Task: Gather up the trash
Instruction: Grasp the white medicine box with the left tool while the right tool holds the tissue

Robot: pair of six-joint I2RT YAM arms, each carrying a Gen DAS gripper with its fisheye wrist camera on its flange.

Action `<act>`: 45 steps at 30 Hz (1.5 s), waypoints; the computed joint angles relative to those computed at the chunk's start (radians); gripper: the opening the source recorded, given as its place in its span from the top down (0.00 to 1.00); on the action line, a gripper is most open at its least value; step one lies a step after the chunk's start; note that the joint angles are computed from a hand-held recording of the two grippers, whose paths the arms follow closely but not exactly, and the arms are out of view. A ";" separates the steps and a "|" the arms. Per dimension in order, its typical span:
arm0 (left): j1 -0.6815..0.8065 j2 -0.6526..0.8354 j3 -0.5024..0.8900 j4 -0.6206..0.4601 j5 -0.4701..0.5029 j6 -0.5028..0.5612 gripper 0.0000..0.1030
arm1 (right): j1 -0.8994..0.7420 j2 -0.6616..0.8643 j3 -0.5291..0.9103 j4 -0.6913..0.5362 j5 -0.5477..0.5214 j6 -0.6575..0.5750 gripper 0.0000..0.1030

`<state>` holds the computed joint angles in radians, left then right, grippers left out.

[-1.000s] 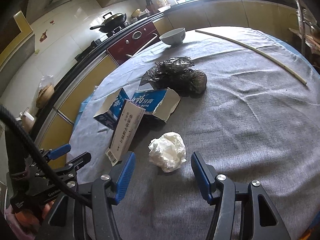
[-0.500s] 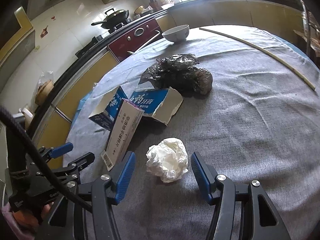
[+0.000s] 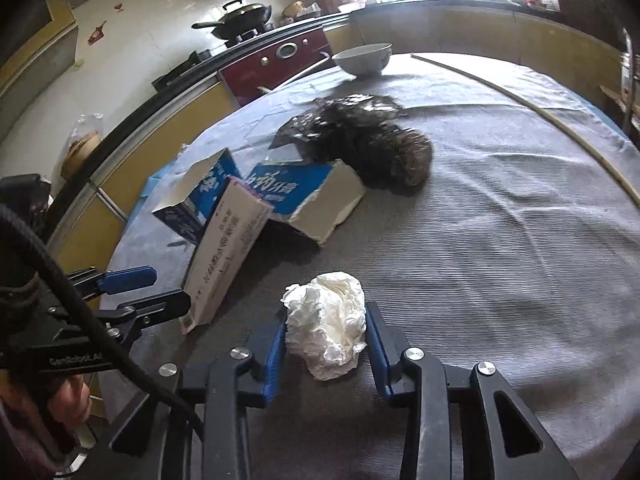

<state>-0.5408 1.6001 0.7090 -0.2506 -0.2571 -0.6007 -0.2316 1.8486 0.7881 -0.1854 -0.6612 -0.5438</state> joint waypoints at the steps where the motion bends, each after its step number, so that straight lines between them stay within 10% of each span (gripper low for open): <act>1: 0.003 0.011 0.005 0.016 0.015 0.000 0.31 | -0.015 -0.001 0.001 -0.001 -0.003 -0.002 0.62; 23: -0.001 0.113 0.035 0.176 0.060 -0.096 0.42 | -0.197 -0.032 0.038 -0.123 -0.082 -0.106 0.62; 45: -0.290 -0.038 0.066 -0.011 -0.107 -0.258 0.70 | -0.453 -0.189 0.036 -0.362 -0.194 -0.348 0.62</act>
<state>-0.8308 1.5625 0.7745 -0.2612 -0.3645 -0.8583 -0.6844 1.6597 0.8242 -0.5479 -0.8556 -0.8923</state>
